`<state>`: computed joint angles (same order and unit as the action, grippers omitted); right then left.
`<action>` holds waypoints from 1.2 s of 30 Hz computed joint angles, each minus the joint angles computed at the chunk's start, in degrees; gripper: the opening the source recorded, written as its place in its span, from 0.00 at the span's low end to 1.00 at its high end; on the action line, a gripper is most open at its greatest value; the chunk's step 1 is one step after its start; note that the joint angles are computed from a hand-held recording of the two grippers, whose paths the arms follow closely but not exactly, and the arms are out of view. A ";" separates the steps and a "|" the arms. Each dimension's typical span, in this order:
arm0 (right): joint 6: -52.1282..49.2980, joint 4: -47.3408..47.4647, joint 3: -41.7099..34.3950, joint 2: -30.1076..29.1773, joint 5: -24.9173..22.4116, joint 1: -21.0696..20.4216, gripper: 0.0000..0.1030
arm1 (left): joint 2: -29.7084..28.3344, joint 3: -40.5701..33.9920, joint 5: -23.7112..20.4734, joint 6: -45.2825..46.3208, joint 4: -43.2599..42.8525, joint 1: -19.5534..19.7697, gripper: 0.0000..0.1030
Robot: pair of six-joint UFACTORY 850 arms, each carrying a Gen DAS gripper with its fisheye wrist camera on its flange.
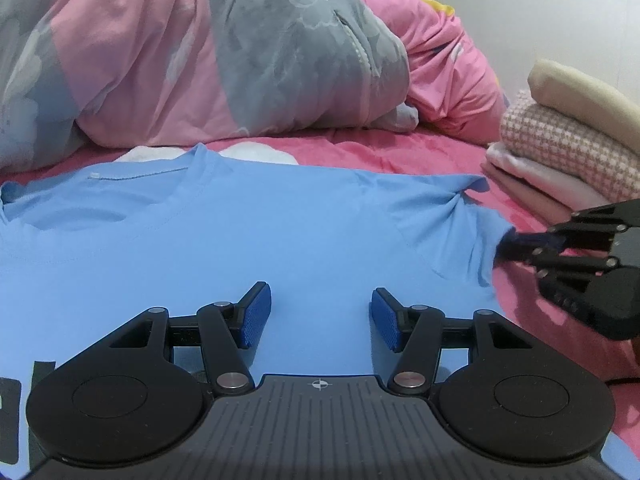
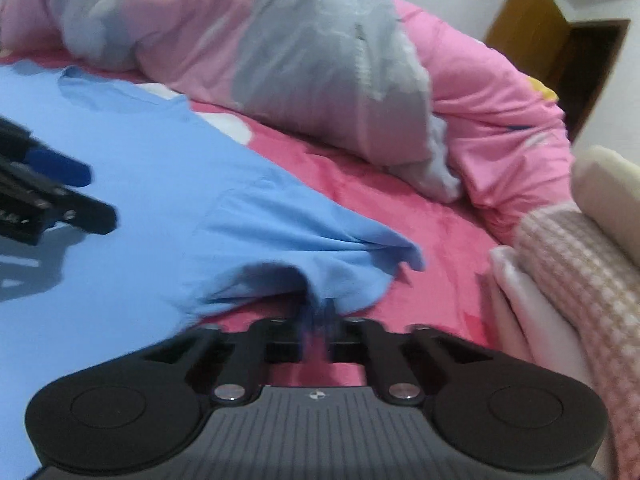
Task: Fold clothes
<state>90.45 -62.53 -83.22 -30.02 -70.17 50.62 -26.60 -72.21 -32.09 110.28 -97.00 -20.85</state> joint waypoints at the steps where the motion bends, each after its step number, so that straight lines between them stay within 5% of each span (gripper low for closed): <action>1: -2.62 -0.34 -0.47 -0.29 -2.85 0.54 0.02 | -0.10 -0.07 -0.40 -0.35 0.08 0.14 0.54; 7: -34.92 -2.11 -2.40 -1.75 -14.72 4.23 0.02 | -0.79 -0.74 -2.78 -3.08 0.98 0.94 0.54; 14: -54.76 9.14 -2.75 -4.15 -12.53 3.67 0.02 | -1.33 -1.20 -4.33 -4.69 1.44 1.45 0.54; 25: -41.65 14.42 -2.02 2.48 -12.04 2.95 0.13 | -1.84 -1.69 -5.53 -6.07 1.89 1.83 0.54; 30: -20.13 6.10 -0.32 5.46 -2.61 -0.06 0.13 | -1.85 -1.71 -5.70 -6.16 1.93 1.93 0.54; 36: -0.99 3.46 2.64 6.79 21.15 -10.61 0.11 | -1.97 -1.70 -6.35 -6.31 1.76 2.14 0.54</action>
